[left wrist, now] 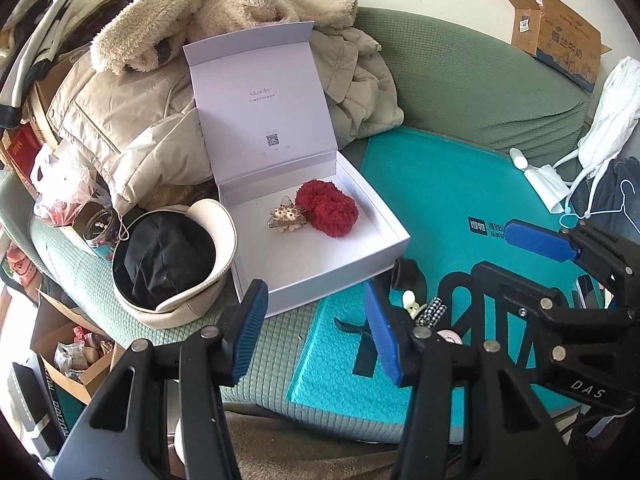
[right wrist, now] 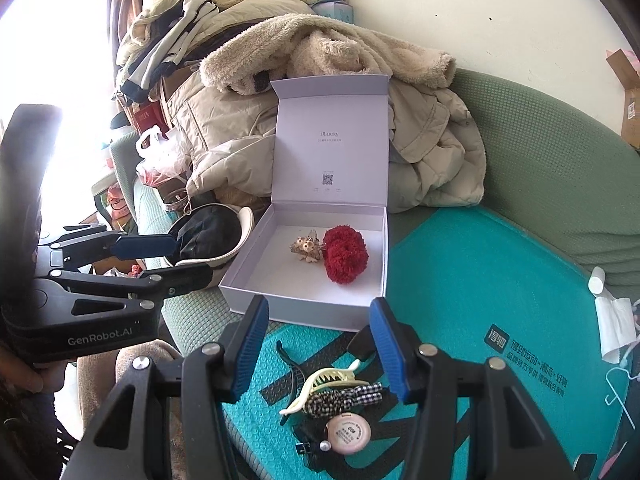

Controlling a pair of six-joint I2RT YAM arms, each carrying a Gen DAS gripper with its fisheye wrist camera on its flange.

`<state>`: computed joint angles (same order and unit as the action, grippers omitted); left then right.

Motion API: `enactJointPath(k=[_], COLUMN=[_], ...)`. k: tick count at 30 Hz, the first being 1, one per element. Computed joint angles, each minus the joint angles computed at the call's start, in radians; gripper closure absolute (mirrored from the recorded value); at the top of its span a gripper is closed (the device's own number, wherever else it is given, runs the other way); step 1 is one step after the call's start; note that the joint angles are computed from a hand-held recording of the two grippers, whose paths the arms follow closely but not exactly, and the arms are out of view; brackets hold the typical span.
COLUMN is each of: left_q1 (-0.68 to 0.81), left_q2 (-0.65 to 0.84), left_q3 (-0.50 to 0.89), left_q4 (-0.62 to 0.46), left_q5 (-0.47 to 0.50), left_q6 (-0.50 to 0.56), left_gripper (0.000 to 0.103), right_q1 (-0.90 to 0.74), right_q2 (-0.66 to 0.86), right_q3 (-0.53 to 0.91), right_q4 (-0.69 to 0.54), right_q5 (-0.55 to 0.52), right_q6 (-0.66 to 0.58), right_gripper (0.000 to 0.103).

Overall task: Organize objects
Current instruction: 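Withdraw both grippers from the box back to the remaining accessories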

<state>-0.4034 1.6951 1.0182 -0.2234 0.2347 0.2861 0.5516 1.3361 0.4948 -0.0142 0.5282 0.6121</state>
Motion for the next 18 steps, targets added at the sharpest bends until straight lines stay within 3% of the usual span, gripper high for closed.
enactJointPath(k=[12,18], left_q1=[-0.064,-0.074], left_q2=[-0.184,-0.219], left_q3=[-0.237,-0.325], left_q4=[0.049,0.077], left_q5=[-0.055,-0.036], left_q6=[-0.072,-0.116], left_gripper=[0.055,0.055], right_q1=[0.134,0.204], right_q2=[-0.116,-0.18], right_q3=[-0.105,-0.165], right_q4=[-0.087,-0.127], right_q5=[0.054,0.074], right_q6=[0.095,0.166], right_gripper=[0.05,0.05])
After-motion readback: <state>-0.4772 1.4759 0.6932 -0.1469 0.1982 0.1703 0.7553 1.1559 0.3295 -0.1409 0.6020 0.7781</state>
